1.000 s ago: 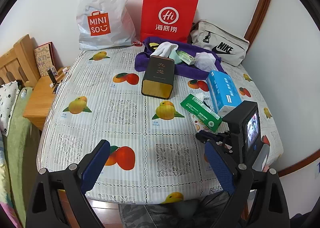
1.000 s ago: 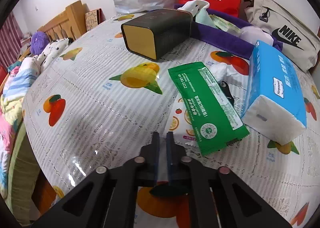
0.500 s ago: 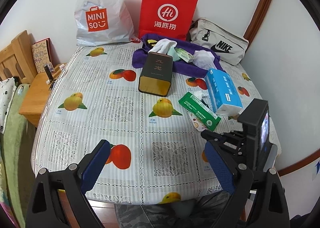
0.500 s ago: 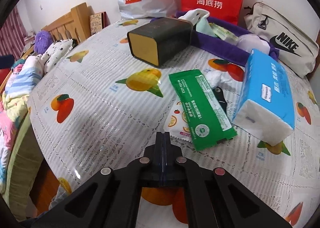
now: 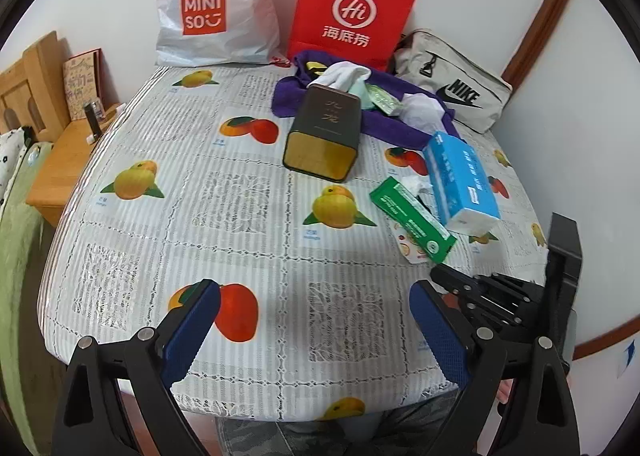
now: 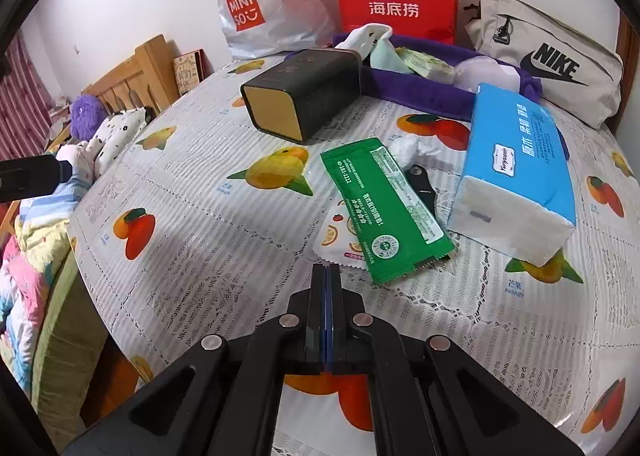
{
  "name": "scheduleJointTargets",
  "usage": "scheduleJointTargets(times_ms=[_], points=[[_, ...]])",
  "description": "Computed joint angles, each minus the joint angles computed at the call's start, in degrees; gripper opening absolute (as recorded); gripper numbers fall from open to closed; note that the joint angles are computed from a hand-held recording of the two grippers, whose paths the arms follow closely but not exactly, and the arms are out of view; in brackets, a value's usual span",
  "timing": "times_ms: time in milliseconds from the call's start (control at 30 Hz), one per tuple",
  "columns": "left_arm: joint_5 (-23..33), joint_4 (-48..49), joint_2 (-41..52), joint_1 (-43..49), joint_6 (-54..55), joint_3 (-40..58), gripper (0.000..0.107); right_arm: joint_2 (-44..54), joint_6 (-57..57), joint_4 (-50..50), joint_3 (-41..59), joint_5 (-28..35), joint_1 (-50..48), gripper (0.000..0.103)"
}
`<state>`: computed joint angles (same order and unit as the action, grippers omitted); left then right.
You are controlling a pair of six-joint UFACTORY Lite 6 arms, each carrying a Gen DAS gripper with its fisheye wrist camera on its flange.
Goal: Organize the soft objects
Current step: 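Move the right tool toward the green sachet beside the blue tissue box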
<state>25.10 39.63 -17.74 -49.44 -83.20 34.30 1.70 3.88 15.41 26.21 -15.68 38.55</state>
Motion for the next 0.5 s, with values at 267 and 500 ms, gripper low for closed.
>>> scheduleJointTargets(times_ms=[267,500], points=[[-2.8,1.0,2.9,0.8,-1.2,-0.2,0.095,-1.1,2.8,-5.7,-1.2,-0.9,-2.9,0.016],[-6.7,1.0,7.5,2.0,-0.2,1.2,0.095,5.3,-9.2,4.8,4.0,-4.2,-2.4,0.047]])
